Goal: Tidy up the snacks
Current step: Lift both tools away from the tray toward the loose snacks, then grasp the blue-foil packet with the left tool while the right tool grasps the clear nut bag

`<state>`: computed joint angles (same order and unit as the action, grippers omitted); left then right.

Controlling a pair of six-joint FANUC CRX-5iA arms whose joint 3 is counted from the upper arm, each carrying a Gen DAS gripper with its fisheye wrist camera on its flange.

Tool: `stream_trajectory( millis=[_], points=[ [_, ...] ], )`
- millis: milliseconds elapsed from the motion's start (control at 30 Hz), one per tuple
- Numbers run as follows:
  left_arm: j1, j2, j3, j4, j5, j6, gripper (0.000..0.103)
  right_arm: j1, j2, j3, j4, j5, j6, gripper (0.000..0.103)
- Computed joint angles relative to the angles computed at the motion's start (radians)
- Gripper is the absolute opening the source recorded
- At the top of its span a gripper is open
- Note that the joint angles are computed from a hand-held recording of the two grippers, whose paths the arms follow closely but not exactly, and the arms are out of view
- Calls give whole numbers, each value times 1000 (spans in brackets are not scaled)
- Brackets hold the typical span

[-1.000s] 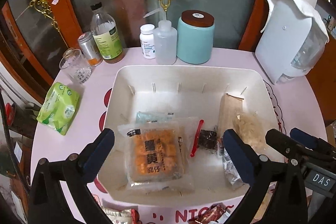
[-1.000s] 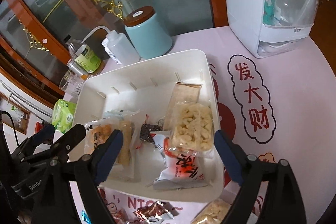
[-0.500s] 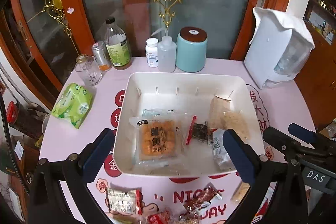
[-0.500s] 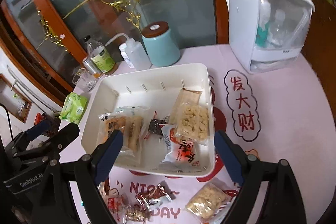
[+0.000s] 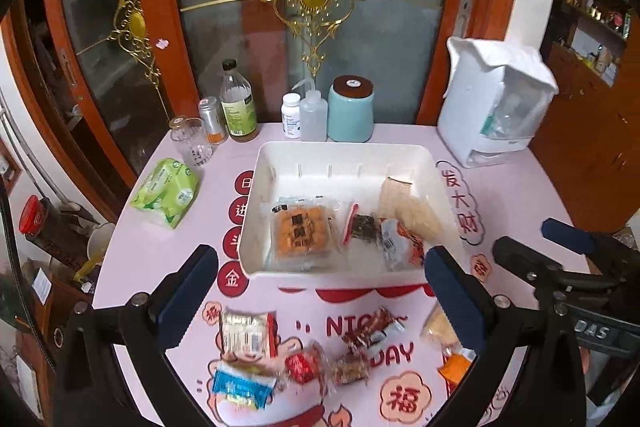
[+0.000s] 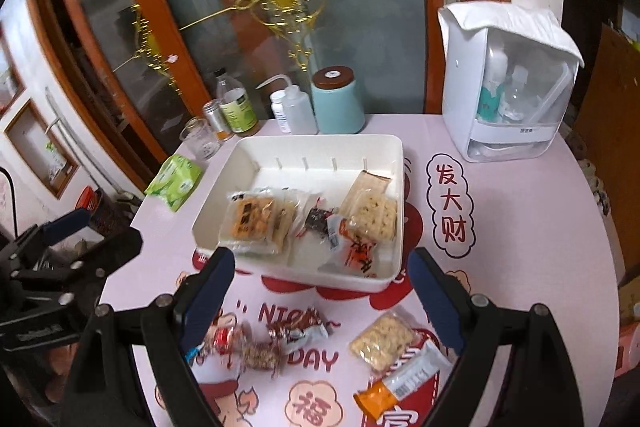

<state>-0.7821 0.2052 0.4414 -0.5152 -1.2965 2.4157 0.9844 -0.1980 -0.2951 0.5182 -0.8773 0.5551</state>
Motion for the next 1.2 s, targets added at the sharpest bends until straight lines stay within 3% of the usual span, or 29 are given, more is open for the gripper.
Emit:
stream_trajectory(
  millis=[467,800,1200],
  points=[
    [-133,-239,-275,-62,-11,127,103,244,-109,-184,227,-42,-176,89],
    [-147,-315,-455,-75,4,191,103,257,-43,-210,139,41,-184,89],
    [61,-349,-730,153,241,131,103,174,147,-153,-134,127,-100,79]
  ],
)
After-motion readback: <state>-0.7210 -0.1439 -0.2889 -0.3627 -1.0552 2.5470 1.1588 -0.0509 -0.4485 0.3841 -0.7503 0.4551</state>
